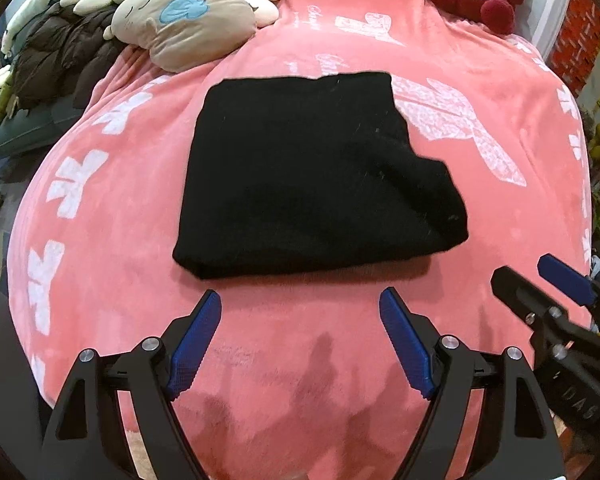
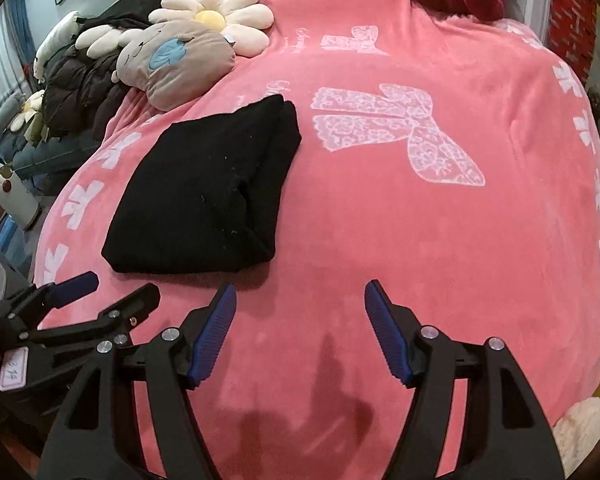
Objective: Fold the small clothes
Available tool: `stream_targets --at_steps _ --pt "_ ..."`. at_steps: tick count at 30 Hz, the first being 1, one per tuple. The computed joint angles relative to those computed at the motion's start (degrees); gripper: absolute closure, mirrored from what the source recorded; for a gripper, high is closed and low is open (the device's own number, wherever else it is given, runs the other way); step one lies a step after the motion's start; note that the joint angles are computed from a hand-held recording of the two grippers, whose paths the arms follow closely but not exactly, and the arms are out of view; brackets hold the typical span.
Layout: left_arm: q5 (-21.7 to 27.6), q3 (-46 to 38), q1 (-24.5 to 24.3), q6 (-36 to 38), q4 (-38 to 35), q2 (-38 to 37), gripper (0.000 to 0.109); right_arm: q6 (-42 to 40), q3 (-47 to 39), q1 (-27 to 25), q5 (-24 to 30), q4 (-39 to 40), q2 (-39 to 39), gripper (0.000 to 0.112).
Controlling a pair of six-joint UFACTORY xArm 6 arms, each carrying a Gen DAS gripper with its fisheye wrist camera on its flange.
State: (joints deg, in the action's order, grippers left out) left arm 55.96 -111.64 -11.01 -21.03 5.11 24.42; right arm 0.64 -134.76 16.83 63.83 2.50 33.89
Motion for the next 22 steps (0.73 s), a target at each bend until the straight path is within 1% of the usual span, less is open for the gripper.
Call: stream_targets --at_steps 2,5,9,14,16,17,22 --pt "0.1 0.3 0.0 0.0 0.5 -0.2 0.030 -0.1 1.2 0.0 -0.4 -0.1 -0.7 0.047" --pt "-0.6 1.6 0.1 0.2 0.6 -0.9 0.028 0.1 2.5 0.3 -0.5 -0.8 -1.5 0.043" --pt "-2.4 4.5 0.5 -1.1 0.3 -2.0 0.029 1.0 5.6 0.4 -1.7 -0.9 -3.5 0.042" --pt "-2.1 4.8 0.4 -3.0 2.9 -2.1 0.029 1.3 9.6 0.4 -2.6 -1.5 -5.8 0.041" --pt "-1.8 5.0 0.3 -3.8 3.6 -2.2 0.029 2.0 12.5 0.5 -3.9 -2.6 -7.4 0.035" --pt "-1.5 5.0 0.4 -4.0 3.4 -2.1 0.032 2.4 14.1 0.7 -4.6 -3.3 -8.4 0.029" --pt "-1.8 5.8 0.6 -3.3 1.8 -2.5 0.033 2.1 17.4 0.8 -6.0 -4.1 -10.0 0.027"
